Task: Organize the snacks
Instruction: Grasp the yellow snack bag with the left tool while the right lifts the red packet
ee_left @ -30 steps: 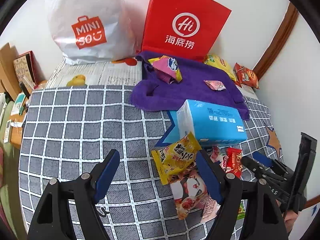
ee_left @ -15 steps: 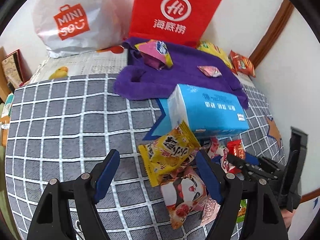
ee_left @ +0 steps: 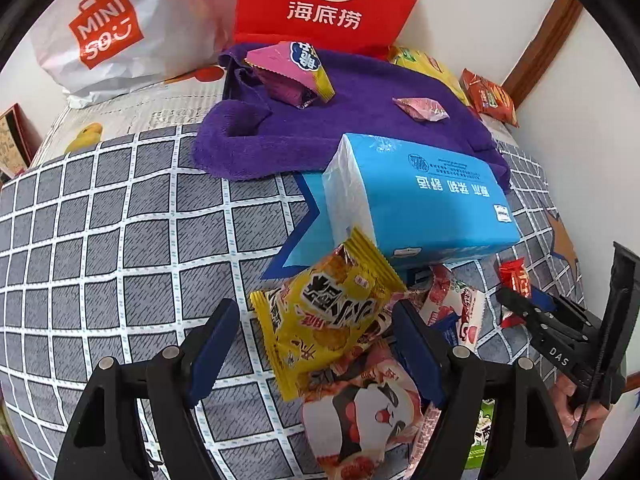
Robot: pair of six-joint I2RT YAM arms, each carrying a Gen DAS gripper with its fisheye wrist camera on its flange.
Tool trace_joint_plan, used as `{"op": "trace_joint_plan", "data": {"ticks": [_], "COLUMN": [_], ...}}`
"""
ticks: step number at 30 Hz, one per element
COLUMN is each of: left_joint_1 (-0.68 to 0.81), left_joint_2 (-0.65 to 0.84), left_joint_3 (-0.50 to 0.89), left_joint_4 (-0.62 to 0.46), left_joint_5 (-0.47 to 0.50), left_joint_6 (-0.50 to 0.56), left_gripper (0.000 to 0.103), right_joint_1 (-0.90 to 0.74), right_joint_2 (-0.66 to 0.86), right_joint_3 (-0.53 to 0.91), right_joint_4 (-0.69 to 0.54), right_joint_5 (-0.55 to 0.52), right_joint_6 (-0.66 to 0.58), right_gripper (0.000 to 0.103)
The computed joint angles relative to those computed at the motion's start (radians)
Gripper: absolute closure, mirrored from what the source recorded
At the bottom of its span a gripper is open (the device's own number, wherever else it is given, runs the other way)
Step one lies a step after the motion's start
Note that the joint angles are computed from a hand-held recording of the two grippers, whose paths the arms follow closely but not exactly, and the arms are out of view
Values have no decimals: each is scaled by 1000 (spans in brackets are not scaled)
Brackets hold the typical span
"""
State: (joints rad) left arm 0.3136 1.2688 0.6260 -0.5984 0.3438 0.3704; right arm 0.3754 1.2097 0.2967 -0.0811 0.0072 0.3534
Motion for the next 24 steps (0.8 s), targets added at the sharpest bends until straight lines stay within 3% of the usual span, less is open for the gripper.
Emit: {"op": "trace_joint_plan", "data": {"ticks": [13, 18, 24], "left_joint_1": [-35, -26, -9], "left_joint_2": [43, 53, 69], "left_joint_3": [-9, -9, -2], "left_joint_4": [61, 69, 63], "left_joint_5": [-41, -14, 24], "left_joint_6": [-6, 5, 26], "left_gripper": [26, 28, 44], "right_joint_1": [53, 65, 84], "right_joint_2": [-6, -9, -2], "right_joint_3": [-67, -87, -102], "right_joint_4": [121, 158, 196], "right_joint_5": [64, 83, 113], "right_joint_6": [-16, -17, -14], "right_gripper": [63, 62, 62]}}
